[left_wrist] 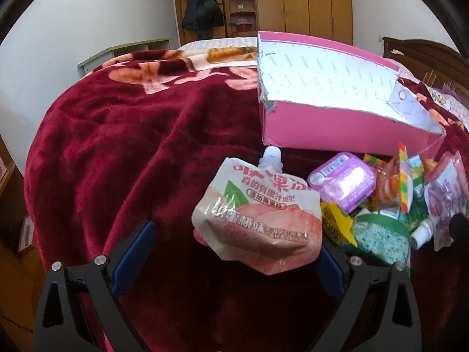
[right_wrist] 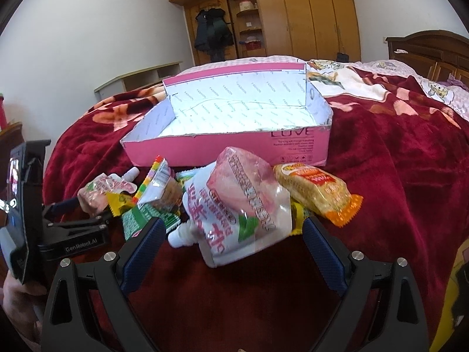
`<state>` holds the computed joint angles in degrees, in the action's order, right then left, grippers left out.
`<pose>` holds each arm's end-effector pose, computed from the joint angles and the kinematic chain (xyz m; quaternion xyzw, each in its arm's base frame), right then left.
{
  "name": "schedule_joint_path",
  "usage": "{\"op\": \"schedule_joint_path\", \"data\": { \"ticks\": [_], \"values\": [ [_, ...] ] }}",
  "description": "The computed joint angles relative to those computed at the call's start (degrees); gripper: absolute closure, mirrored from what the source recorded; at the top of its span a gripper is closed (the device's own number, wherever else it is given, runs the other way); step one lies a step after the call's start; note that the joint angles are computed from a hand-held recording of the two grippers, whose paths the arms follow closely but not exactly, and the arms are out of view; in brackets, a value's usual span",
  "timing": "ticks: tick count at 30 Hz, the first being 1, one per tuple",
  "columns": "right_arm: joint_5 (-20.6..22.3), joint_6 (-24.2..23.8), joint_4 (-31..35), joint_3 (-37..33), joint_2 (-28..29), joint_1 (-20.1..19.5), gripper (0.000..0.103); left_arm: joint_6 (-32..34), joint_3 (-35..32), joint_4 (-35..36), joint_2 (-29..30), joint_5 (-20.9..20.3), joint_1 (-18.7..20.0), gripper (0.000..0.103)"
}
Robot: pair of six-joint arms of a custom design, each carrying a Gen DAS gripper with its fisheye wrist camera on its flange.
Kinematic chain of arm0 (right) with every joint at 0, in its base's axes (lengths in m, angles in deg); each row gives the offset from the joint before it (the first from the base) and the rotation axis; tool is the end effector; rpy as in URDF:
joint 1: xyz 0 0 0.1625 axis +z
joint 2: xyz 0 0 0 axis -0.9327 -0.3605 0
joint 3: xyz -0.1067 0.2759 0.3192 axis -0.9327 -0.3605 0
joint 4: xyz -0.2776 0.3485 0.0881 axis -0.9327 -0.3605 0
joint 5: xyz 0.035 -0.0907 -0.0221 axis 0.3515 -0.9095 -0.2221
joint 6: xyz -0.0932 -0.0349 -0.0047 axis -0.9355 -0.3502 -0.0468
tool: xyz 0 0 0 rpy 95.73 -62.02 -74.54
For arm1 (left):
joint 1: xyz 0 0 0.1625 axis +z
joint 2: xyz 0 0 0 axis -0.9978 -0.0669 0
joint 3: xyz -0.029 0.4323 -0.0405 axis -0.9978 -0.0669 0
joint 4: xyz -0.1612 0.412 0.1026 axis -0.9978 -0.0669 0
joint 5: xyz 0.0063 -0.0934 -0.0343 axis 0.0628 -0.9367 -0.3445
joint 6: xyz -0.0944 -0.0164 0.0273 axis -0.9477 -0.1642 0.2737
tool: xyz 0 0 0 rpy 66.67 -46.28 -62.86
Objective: Organize snacks
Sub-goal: 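Grasp the pink juice pouch with the left tool while the right tool grasps the white-pink pouch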
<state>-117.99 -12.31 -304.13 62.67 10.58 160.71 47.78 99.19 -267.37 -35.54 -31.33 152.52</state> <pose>0.1128 -0.6780 0.0897 0.0971 -0.8312 0.4615 0.2946 -0.1296 -0.7934 0.0644 0.2540 0.8394 -0.3378 0.3418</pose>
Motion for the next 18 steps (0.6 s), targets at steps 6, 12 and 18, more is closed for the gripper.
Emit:
{"op": "schedule_joint_path", "data": {
  "ticks": [6, 12, 18],
  "values": [
    [0.3, 1.4, 2.6, -2.0, 0.9, -0.7, 0.007, 0.8, -2.5, 4.5, 1.2, -0.8, 0.7, 0.002],
    [0.9, 0.5, 1.7, -2.2, 1.5, -0.9, 0.011, 0.1, -1.5, 4.2, 0.2, -2.6, 0.9, 0.004],
    [1.4, 0.8, 0.9, -2.1, 1.4, -1.1, 0.021, -0.8, -0.3, 4.0, -1.3, -7.9, 1.4, 0.013]
  ]
}}
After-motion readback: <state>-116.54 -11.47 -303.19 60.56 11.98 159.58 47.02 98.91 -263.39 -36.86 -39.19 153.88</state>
